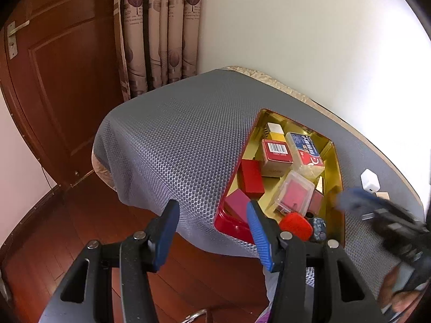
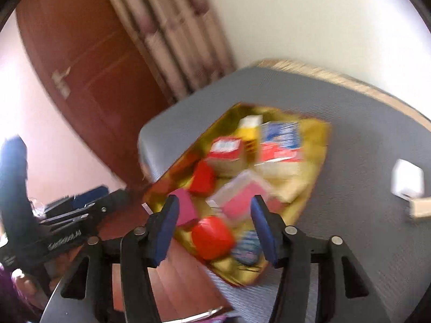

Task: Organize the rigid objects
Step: 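Move the left gripper to the white charger and grasp it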

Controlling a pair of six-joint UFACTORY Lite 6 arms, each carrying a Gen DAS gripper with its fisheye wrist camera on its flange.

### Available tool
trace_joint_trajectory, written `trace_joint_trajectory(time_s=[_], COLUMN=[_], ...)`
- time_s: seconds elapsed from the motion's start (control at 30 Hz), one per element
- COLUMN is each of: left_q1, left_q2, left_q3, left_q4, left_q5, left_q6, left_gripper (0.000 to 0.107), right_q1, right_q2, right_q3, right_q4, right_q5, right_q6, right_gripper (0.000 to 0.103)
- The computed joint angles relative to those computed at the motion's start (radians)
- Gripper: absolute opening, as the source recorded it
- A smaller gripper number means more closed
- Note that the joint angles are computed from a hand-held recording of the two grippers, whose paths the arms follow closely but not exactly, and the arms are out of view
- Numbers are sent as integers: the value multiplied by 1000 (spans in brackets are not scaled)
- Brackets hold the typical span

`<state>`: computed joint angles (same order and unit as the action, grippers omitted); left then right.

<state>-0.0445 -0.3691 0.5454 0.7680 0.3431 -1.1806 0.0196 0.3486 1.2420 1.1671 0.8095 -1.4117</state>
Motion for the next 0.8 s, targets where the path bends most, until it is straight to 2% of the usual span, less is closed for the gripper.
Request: trace_joint_trajectory(time_s=[0.07, 0.1, 0.13, 0.2, 0.3, 0.4, 0.5, 0.63, 0.67, 0.73, 0.8], left_q1=[-18, -29, -41, -100, -194, -272, -319, -357, -373, -396, -399], left_q2=[-3, -10, -19, -40, -55, -24, 114, 317, 386, 561, 741], left_q3=[-2, -3, -7, -13, -4, 43, 182, 416, 503, 712, 922], left_q4=[19, 11, 11, 73, 134, 65, -160, -473, -524, -610, -767], left_q5=[-2, -1, -3, 6, 32, 34, 5, 5, 40, 95, 123], left_q6=[-16, -3, 4, -53, -91, -5, 216, 528, 579, 686, 879], left_gripper=[53, 53, 53, 53, 53, 53, 53, 53, 53, 53, 54], right_q1=[-107, -150, -200, -274, -401, -490, -551, -598, -606, -618, -612], right_q2=[-10, 0, 18, 109, 279, 414, 605, 836, 865, 900, 898], right_q3=[-21, -19, -24, 44, 218, 388, 667, 1025, 1067, 1123, 1120], right_q4=[30, 35, 44, -7, -120, -246, -447, -560, -554, -514, -510], right_q5=[-22, -57, -134, -236, -315, -366, -284, -161, -152, -113, -105], right_q6=[-52, -73, -109, -86, -15, 80, 326, 518, 526, 506, 503], right_gripper=[64, 73, 75, 75, 75, 75, 76, 80, 81, 91, 94])
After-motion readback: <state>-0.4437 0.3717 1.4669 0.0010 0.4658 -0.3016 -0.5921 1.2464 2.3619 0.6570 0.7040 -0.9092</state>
